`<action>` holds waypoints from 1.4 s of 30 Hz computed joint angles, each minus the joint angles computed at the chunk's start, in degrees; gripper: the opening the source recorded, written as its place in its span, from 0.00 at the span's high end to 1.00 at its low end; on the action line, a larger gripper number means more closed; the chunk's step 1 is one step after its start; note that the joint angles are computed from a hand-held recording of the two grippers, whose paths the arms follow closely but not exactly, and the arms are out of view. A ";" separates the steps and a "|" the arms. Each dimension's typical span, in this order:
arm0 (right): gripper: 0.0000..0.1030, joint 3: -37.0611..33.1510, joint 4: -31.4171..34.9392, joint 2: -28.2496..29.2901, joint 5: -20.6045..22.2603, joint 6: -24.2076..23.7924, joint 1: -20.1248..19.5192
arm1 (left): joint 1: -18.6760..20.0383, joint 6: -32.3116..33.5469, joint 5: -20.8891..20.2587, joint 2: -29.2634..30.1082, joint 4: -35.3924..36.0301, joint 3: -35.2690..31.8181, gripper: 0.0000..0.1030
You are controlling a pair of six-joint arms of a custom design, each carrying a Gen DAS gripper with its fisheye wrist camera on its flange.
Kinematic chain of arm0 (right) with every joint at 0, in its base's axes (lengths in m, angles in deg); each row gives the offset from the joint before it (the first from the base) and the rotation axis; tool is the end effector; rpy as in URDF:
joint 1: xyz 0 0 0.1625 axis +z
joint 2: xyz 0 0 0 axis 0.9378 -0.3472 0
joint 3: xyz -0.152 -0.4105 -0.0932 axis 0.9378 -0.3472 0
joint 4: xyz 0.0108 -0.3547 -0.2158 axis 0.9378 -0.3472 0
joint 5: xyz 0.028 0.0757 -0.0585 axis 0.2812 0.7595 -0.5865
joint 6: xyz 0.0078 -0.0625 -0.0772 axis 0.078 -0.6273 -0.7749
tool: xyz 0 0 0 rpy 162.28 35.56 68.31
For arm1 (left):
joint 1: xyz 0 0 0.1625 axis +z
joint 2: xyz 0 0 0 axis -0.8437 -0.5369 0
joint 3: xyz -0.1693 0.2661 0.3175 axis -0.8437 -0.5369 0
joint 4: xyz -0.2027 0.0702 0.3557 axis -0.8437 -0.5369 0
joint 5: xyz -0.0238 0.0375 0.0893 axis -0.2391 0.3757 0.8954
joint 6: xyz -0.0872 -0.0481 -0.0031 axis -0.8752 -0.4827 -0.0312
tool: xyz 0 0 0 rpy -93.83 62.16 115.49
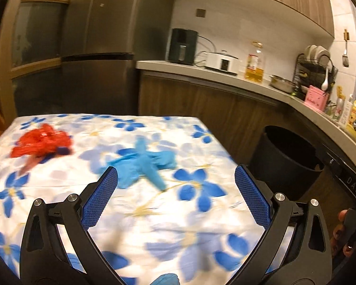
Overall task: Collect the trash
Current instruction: 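Move both open tools back over the remaining table items, then grasp the blue glove with the right tool while the left tool grasps the red bag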
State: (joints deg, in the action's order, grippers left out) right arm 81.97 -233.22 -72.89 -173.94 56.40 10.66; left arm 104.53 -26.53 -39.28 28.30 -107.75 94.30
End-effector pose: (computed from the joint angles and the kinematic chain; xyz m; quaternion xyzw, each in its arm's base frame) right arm 0.0085 -0.6325 0.3697 0.0909 -0.7593 0.5715 0.2975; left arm -0.3641 -0.6921 -0.0108 0.2218 0.8228 -0.4670 0.2359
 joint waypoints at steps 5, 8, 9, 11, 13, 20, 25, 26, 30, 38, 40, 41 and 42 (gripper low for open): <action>0.13 -0.33 2.04 2.73 0.08 -1.29 2.38 | 0.84 0.39 2.77 -3.23 -3.91 4.32 0.05; 0.13 -1.22 3.99 4.93 -0.30 -2.24 3.82 | 1.49 1.09 4.80 -4.83 -6.58 6.17 0.05; 0.13 -1.58 4.64 5.74 -0.44 -2.58 4.28 | 1.65 1.06 5.30 -5.20 -7.02 6.59 0.05; 0.13 -2.20 5.44 7.15 -0.58 -2.95 4.99 | 2.18 1.17 6.46 -6.26 -8.56 7.79 0.05; 0.13 -3.07 6.29 8.67 -0.93 -3.21 5.69 | 2.63 1.59 7.61 -6.94 -10.00 8.57 0.05; 0.13 -8.05 9.09 13.96 -2.66 -3.11 7.57 | 4.48 3.40 9.76 -8.91 -13.72 9.82 0.05; 0.14 -11.44 10.81 17.16 -4.06 -3.46 8.45 | 5.81 5.47 10.67 -9.38 -15.69 8.81 0.05; 0.18 -12.12 11.39 17.69 -4.40 -3.39 8.58 | 6.19 6.59 10.87 -9.32 -16.69 8.15 0.05; 0.25 -14.75 14.60 19.25 -5.42 -1.86 8.86 | 7.37 9.27 11.00 -8.93 -17.68 5.64 0.05; 0.53 -19.25 20.91 21.92 -8.42 -1.90 9.35 | 9.07 10.99 10.59 -7.88 -17.22 1.24 0.06; 0.66 -19.79 22.53 22.14 -8.69 -2.10 9.33 | 9.46 10.97 10.24 -7.58 -16.63 0.24 0.06; 0.73 -19.83 22.98 22.14 -8.53 -2.27 9.30 | 9.72 10.81 10.07 -7.35 -16.18 -0.44 0.06; 0.76 -19.82 23.39 22.09 -8.31 -2.52 9.29 | 9.89 10.70 9.95 -7.19 -15.84 -0.93 0.06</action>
State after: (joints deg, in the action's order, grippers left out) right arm 62.15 -209.83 -50.80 -182.26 53.88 19.95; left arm 114.42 -15.83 -29.32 21.11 -123.59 93.37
